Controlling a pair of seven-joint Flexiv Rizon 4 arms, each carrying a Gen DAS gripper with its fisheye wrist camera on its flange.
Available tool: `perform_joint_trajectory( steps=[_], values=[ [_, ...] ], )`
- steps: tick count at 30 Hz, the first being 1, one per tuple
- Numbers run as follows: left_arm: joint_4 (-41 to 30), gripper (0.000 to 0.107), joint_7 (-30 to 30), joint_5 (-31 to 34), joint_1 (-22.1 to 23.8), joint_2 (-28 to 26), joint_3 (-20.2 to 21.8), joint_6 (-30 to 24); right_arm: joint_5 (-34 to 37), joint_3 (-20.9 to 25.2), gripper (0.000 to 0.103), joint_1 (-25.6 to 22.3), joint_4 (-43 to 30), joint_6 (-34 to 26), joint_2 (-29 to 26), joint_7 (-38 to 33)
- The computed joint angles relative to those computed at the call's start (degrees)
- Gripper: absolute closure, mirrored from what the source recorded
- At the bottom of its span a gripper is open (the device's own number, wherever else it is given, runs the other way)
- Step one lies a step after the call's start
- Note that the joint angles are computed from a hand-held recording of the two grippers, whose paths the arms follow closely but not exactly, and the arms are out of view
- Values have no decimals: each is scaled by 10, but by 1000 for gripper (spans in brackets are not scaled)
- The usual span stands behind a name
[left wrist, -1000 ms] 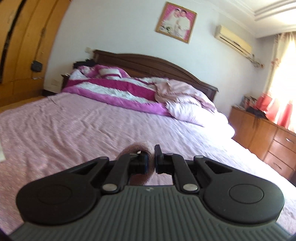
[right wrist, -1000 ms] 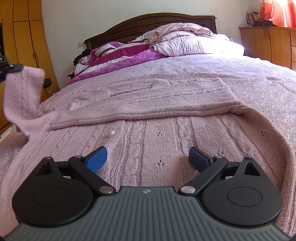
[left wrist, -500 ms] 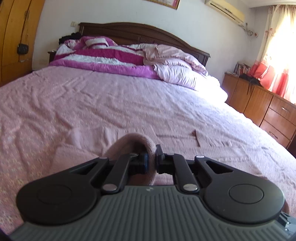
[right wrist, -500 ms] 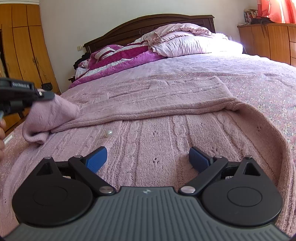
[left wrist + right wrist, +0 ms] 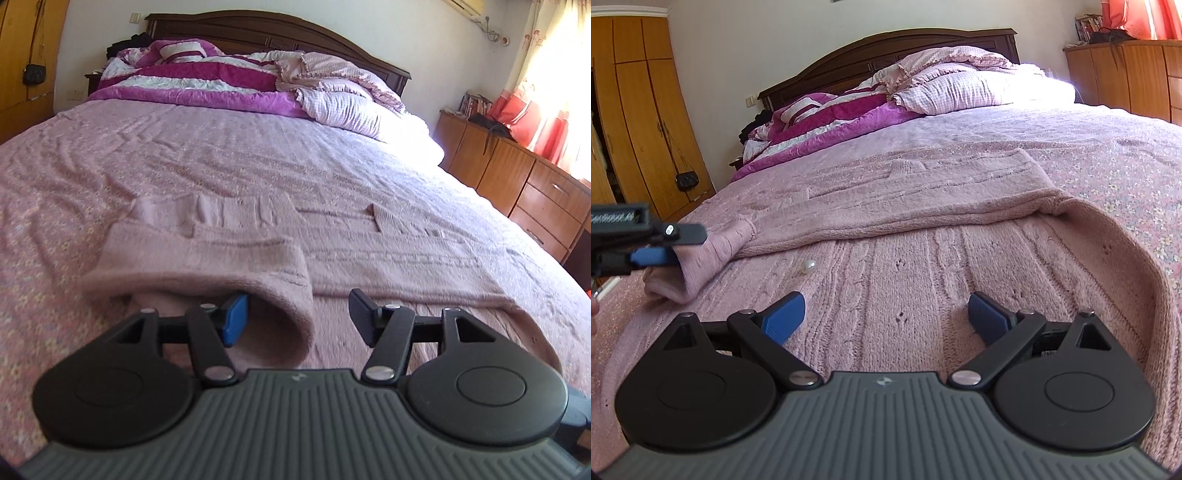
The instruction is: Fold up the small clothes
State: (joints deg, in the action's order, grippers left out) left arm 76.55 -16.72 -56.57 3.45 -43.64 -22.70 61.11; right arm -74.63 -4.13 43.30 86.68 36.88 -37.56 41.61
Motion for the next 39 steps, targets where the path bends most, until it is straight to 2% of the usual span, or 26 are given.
perform_joint_trajectory(
  steps=[6, 9, 14, 19, 23, 28, 33, 36, 39],
  values=[
    [52, 46, 27, -19, 11, 34, 2, 33, 5, 3, 4, -4, 3, 5, 6, 15],
    [66, 46, 31, -28, 12, 45, 9, 45, 24, 6, 4, -3, -9, 0, 4, 1],
    [72, 46, 34, -36, 13, 49, 15, 74, 7, -3, 4, -4, -18, 19, 8, 7],
    [57, 46, 13, -10, 6, 34, 25, 102, -9, -9, 4, -25, -42, 89, 0, -5],
    [52, 46, 5, 14, 11, 24, 17, 126, 5, -17, 4, -45, -74, 163, -16, -14],
    [46, 46, -12, 47, 20, 11, 5, 144, 81, -23, 4, -65, -142, 233, -56, -84],
    [37, 46, -33, 72, 31, 1, -4, 143, 194, 5, 9, -91, -238, 273, -118, -205],
    [24, 46, -44, 96, 29, -8, -1, 142, 262, 41, 16, -106, -312, 270, -165, -299],
    [20, 46, -52, 97, 41, -11, -16, 142, 322, 76, 20, -113, -390, 239, -210, -380]
  ],
)
